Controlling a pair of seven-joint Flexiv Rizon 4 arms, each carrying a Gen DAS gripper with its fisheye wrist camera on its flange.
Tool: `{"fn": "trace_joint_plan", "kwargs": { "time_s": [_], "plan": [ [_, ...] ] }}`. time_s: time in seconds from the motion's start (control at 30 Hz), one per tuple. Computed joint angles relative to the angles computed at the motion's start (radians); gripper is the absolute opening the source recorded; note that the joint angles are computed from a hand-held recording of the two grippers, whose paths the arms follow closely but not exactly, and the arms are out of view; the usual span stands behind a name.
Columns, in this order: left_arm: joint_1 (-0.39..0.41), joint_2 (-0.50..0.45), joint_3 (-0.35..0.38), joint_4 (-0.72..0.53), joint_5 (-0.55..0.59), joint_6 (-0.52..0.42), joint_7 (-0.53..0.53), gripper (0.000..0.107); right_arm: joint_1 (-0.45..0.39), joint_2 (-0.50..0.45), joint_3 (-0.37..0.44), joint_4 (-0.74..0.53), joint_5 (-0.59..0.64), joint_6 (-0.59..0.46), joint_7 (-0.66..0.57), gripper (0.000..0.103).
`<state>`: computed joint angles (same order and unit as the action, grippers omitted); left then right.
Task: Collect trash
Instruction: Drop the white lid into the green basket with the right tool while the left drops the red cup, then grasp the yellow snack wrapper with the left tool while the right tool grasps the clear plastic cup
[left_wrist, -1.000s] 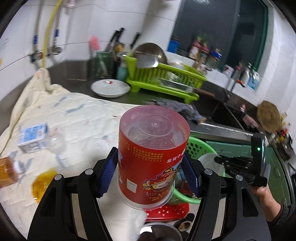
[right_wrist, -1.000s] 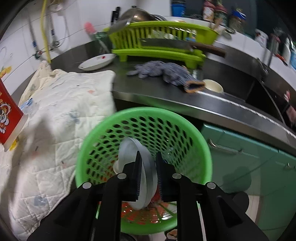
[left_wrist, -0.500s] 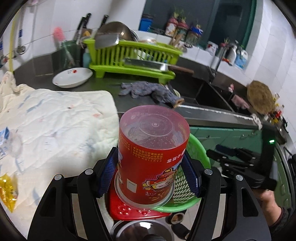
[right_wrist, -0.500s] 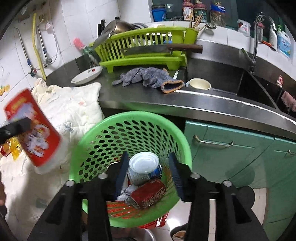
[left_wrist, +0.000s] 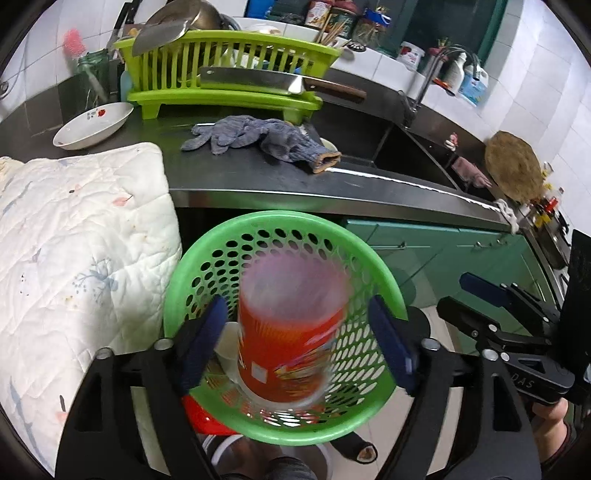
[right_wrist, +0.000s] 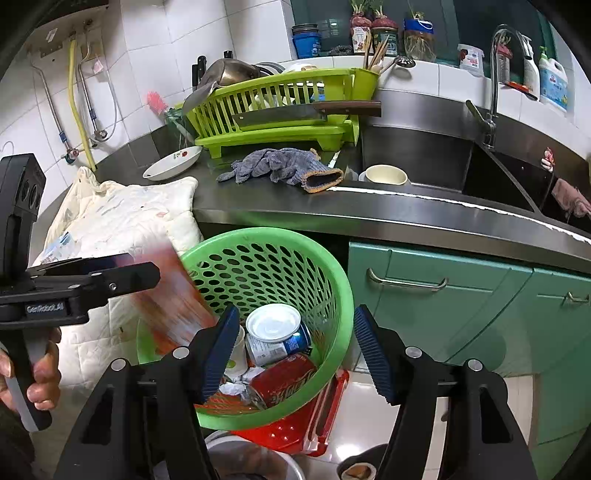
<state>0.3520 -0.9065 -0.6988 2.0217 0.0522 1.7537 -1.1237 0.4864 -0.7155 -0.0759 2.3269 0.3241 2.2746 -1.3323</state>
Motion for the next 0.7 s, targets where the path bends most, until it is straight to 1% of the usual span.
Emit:
{"fn": "trace_joint_plan", "kwargs": {
  "time_s": [0.1,0.17,0.3,0.43,0.53,0.6,0.7],
  "plan": [
    [0.002,0.013,0.008,0.013,0.008,0.007,0.002,0.079,0.0,0.002,0.008,0.004,0.001,0.005,0.004,0.063],
    [0.017,0.021,0.004,0.028,0.014,0.017,0.0,0.079,0.003,0.004,0.009,0.006,0.001,0.009,0.002,0.063],
    [0.071,0.039,-0.013,0.068,0.042,0.043,-0.006,0.079,0.035,0.014,0.006,0.011,0.02,0.013,-0.006,0.068],
    [0.117,0.072,-0.008,0.113,0.074,0.077,-0.025,0.079,0.065,0.025,0.009,0.01,0.031,0.009,-0.017,0.068],
    [0.172,0.096,-0.01,0.154,0.109,0.114,-0.044,0.079,0.081,0.03,0.014,0.002,0.031,0.008,-0.023,0.07],
    [0.192,0.112,0.001,0.17,0.126,0.127,-0.06,0.079,0.097,0.034,0.017,-0.006,0.03,0.001,-0.029,0.071],
    [0.232,0.135,0.016,0.197,0.156,0.156,-0.083,0.079,0.1,0.039,0.033,-0.019,0.011,-0.01,-0.026,0.073]
  ]
}}
